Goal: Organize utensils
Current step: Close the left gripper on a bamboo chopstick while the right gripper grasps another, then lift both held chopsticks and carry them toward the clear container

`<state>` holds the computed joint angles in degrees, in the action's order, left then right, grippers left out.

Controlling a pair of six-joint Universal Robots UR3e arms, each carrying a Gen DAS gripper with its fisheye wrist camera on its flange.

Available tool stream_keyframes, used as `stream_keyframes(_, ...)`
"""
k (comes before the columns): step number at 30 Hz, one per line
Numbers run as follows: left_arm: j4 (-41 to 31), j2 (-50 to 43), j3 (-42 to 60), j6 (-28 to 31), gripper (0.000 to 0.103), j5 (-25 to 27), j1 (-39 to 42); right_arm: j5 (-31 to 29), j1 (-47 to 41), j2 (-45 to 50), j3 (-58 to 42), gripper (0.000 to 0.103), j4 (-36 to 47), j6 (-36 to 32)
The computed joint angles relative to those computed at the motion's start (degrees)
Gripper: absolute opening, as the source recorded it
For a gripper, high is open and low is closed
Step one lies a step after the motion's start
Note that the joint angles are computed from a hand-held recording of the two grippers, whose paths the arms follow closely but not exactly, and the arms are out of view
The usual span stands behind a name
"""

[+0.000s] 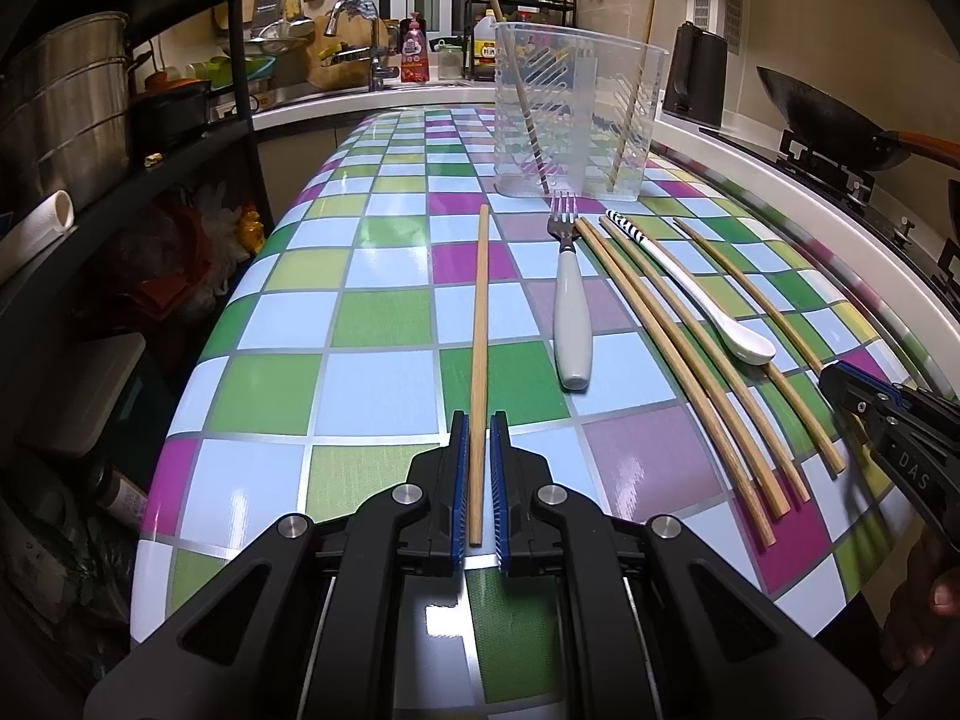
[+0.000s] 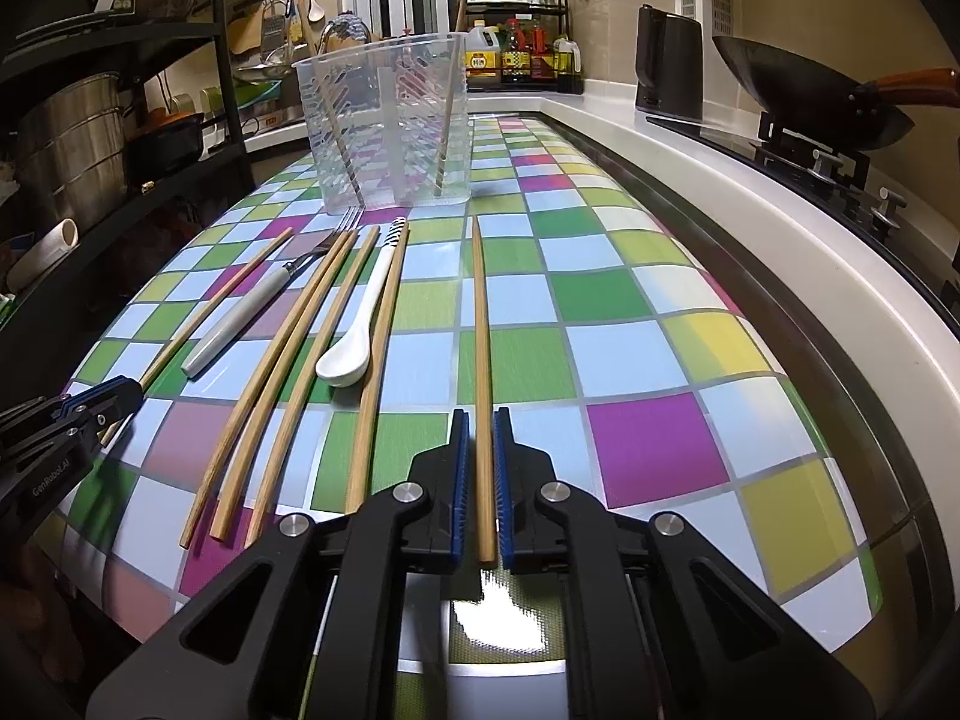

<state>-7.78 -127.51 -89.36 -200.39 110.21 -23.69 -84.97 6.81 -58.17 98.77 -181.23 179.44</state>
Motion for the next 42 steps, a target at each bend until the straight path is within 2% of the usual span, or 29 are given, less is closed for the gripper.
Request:
stream_keyframes(35,0.42,-1.77,2.1,2.05,0.007,0.67,-1.09,1.36,-0.68,-0.15,-0.25,0.006,1.18,-0.02)
stream_keyframes(42,0.38,-1.05,1.45,1.67,0.006,-1.33,-0.13,1.36,-0.76,-1.5,0.12,0.006,2.41,0.16)
